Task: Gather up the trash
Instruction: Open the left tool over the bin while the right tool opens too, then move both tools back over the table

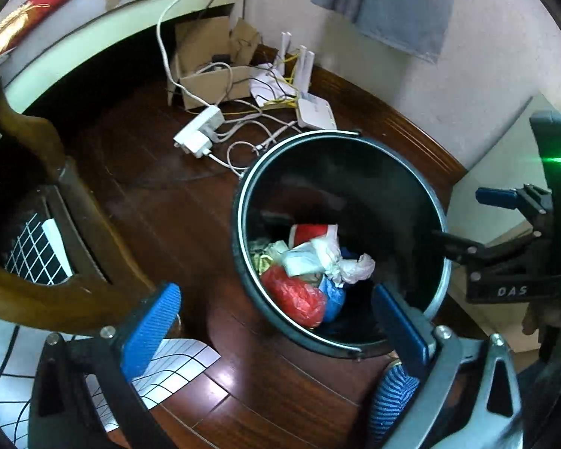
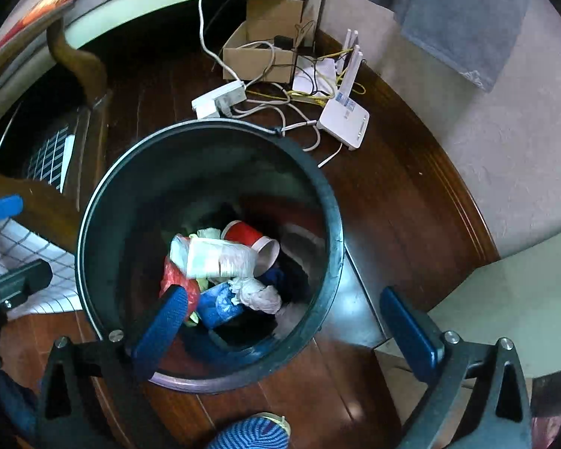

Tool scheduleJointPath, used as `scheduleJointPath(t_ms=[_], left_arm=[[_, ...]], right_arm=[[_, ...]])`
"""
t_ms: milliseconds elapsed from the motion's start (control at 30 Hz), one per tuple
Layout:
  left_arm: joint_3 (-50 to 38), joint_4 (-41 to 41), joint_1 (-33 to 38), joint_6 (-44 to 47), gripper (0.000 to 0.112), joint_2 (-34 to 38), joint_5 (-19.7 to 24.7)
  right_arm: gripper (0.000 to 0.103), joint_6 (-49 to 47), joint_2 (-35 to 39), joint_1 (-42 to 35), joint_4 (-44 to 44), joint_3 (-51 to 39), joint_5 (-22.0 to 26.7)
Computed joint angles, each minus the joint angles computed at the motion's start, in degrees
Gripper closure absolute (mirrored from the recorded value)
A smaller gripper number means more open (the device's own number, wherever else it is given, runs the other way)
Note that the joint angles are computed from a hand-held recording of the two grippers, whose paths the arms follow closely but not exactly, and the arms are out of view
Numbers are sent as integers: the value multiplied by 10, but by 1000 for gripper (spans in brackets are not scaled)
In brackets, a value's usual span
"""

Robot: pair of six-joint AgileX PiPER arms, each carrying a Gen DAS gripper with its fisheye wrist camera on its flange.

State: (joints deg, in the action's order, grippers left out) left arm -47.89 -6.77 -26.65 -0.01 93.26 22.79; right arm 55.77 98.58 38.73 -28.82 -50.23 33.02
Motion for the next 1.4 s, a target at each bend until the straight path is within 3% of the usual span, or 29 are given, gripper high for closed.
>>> scheduleJointPath(t_ms=[367, 900, 1067, 1167, 1400], left_arm=[[11, 62, -6, -61, 10, -50, 7], [35, 146, 3, -147, 10, -254, 82], [33, 136, 45, -126, 10, -302, 109], [37, 119, 81, -98, 10, -324, 117], [51, 16, 235, 48, 10, -372, 134]], right_arm=[[0, 32, -32, 24, -18, -11, 19], [0, 132, -173, 119, -93, -27, 102], [0, 157, -166, 162, -129, -65, 111], [0, 200, -154, 205, -197, -94, 124], [0, 136, -78, 226, -185, -212, 96]])
